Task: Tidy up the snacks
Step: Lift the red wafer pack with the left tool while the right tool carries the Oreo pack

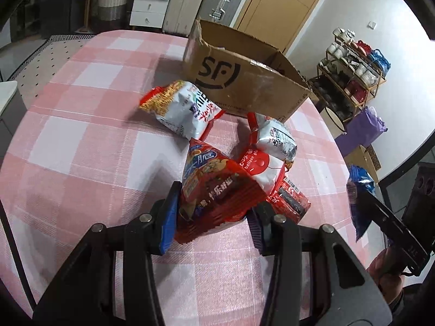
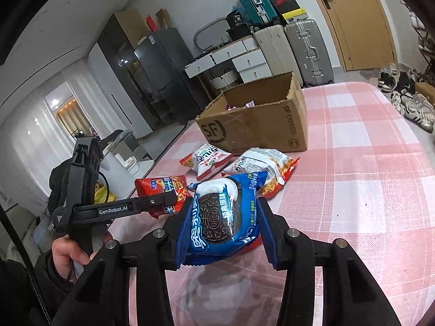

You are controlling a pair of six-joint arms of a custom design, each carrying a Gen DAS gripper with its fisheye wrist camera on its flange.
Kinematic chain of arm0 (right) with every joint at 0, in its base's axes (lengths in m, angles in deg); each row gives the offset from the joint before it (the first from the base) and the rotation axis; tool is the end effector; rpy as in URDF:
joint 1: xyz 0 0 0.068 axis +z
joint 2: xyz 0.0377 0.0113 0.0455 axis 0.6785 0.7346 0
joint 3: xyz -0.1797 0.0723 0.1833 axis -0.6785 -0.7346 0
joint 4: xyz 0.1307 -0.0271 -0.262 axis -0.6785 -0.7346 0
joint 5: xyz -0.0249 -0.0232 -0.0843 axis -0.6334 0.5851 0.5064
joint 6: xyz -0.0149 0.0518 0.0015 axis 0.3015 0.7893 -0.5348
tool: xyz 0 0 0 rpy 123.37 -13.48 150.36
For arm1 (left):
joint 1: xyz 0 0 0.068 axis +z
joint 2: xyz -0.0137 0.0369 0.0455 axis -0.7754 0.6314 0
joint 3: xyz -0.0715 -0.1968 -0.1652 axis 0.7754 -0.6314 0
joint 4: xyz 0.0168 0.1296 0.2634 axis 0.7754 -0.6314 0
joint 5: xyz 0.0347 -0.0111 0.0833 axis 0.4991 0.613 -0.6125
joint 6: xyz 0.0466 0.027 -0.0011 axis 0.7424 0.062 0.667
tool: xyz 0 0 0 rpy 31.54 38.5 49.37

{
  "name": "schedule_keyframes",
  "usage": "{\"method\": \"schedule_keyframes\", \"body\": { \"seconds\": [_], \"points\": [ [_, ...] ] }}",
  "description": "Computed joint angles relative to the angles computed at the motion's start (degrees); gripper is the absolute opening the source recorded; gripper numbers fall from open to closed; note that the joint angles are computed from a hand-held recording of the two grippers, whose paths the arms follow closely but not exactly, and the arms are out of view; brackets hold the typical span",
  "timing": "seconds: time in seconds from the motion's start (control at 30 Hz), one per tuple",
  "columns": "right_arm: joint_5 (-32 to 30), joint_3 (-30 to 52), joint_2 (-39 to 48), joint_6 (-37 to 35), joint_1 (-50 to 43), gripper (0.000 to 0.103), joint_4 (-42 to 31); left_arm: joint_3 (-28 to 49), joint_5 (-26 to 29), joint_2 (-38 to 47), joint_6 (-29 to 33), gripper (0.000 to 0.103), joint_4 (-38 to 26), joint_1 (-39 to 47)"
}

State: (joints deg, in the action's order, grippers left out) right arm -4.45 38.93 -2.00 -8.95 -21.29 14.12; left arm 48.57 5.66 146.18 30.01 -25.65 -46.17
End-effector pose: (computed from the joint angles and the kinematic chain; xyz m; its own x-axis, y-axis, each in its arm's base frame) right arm 0.0834 -0.1038 0.0821 -0.5192 0.4339 -0.7363 0.1059 0.8875 0.4484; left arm 0.3724 0.0084 0.1194 -0.7621 0.3161 -0.5650 0.5710 0.7395 -0.3565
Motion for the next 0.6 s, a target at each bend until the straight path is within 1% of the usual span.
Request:
{"method": "schedule_keyframes", "body": {
  "seconds": [0.03, 0.07, 0.13, 0.17, 0.2, 0.27, 0.3, 0.37, 0.47, 0.6],
  "points": [
    [1.57, -0.47, -2.56, 2.07, 0.75, 0.045, -0.24, -0.02, 0.28, -0.33, 0.24, 0.042, -0.44, 0.42],
    [1.93, -0.22, -2.24, 3.14, 0.77, 0.045, -0.01, -0.35, 0.72, -0.99, 0.55, 0.042, -0.89, 0.91],
    [-0.15, 1.4, 1.23, 1.89, -1.05, 0.045, -1.03, -0.13, 1.6, -1.54, 1.24, 0.042, -1.53, 1.69],
    [-0.83, 1.78, 0.72, 0.84, -1.94, 0.046, -2.72, -0.23, 2.16, -2.34, 1.8, 0.042, -2.07, 2.23],
    [-0.66, 1.8, -1.08, 0.68, -2.2, 0.046, -4.07, -0.21, 2.58, -2.86, 1.87, 0.042, -2.25, 2.48],
    [3.92, 1.04, -9.71, 4.14, -0.56, 0.045, -6.59, 0.05, 3.02, -3.75, 1.77, 0.042, -2.47, 2.99],
    [4.34, 1.2, -11.22, 4.35, -0.77, 0.045, -7.88, 0.24, 3.38, -4.5, 1.93, 0.042, -2.89, 3.36],
    [2.74, 2.94, -10.01, 2.89, -2.89, 0.046, -9.87, 0.77, 3.72, -6.34, 2.5, 0.042, -3.9, 4.01],
    [0.73, 5.23, -11.36, 0.43, -5.05, 0.045, -13.94, 2.6, 4.65, -8.33, 3.44, 0.042, -5.28, 5.45],
    [-1.38, 8.27, -13.17, -0.52, -5.16, 0.045, -17.75, 5.06, 5.5, -10.4, 6.07, 0.042, -8.25, 6.08]
  ]
}}
